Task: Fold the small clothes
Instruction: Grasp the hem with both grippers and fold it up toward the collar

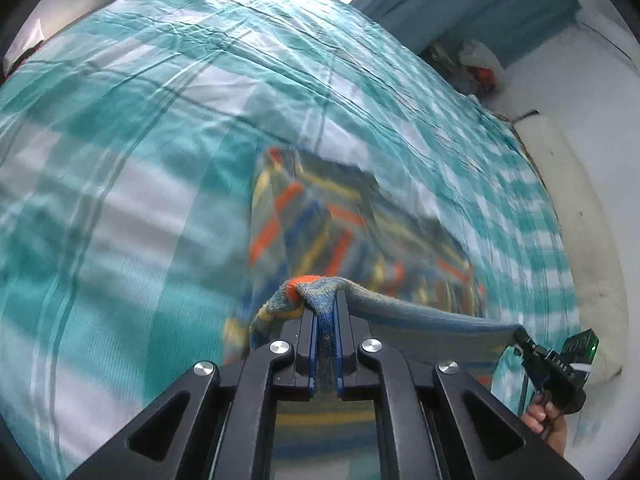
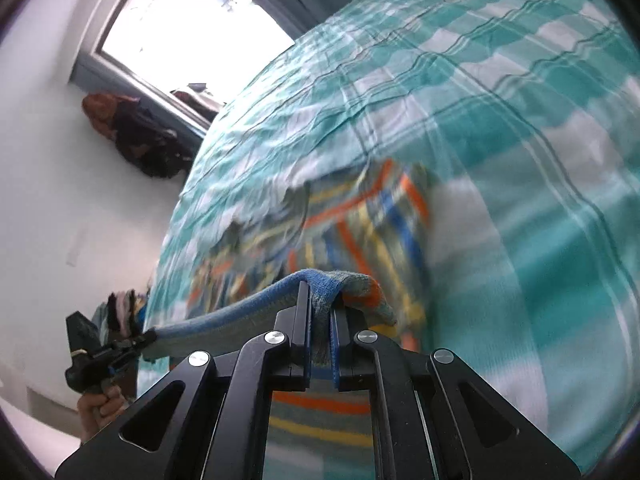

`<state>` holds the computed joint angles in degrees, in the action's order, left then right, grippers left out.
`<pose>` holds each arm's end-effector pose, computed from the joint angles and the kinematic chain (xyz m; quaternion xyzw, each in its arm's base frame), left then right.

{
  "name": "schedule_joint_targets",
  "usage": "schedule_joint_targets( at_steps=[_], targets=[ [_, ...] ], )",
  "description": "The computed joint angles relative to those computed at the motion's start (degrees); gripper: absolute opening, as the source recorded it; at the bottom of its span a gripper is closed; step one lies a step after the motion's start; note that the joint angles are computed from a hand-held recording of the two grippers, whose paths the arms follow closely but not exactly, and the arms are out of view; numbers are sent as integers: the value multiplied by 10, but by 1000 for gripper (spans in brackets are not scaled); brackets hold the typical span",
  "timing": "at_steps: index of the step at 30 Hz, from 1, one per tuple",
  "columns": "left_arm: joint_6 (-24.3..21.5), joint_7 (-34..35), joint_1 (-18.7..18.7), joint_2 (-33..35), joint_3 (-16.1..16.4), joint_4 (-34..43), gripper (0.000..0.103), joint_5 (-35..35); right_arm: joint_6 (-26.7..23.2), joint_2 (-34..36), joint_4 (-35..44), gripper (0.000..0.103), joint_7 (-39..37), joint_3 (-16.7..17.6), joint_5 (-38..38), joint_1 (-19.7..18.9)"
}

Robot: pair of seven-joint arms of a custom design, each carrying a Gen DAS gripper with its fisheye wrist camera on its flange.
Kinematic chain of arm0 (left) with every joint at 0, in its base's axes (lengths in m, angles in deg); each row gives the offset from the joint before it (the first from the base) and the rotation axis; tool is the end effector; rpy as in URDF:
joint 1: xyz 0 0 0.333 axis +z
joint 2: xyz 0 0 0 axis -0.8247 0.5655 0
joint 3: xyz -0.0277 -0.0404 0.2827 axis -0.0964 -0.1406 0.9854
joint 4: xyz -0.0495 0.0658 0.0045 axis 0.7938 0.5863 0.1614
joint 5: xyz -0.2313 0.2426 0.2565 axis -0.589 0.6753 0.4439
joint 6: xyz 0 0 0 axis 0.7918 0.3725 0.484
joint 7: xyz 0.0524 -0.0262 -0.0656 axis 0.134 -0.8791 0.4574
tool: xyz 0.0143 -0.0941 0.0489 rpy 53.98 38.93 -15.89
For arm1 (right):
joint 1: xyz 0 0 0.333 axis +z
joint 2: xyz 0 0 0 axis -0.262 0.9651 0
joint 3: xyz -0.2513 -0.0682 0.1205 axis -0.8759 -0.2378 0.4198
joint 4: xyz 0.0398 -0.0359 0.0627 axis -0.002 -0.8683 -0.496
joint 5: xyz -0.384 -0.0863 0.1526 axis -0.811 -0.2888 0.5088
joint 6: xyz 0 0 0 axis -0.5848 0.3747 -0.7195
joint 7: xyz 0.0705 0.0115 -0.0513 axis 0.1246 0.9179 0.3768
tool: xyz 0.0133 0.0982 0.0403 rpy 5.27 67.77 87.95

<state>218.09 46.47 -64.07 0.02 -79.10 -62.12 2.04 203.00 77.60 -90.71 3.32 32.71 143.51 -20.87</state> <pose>0.5486 -0.1508 0.4682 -0.8185 0.4679 -0.3332 0.0128 0.6752 -0.0373 0.4630 -0.6445 0.6343 0.0859 0.4181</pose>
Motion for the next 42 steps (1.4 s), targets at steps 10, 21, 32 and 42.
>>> schedule_joint_targets(
  at_steps=[10,21,32,42],
  targets=[
    [-38,-23,47,210,2,196,7,72,-12,253,301,6,122,53,-106,-4],
    [-7,-139,62,222,30,223,77,102,93,260,305,69,150,98,-85,-40],
    [1,6,23,30,-32,6,79,162,2,8,1,58,-203,87,-89,-33],
    [-125,-147,-18,-42,-74,-66,86,355,117,-149,-222,53,-180,4,-219,55]
  ],
)
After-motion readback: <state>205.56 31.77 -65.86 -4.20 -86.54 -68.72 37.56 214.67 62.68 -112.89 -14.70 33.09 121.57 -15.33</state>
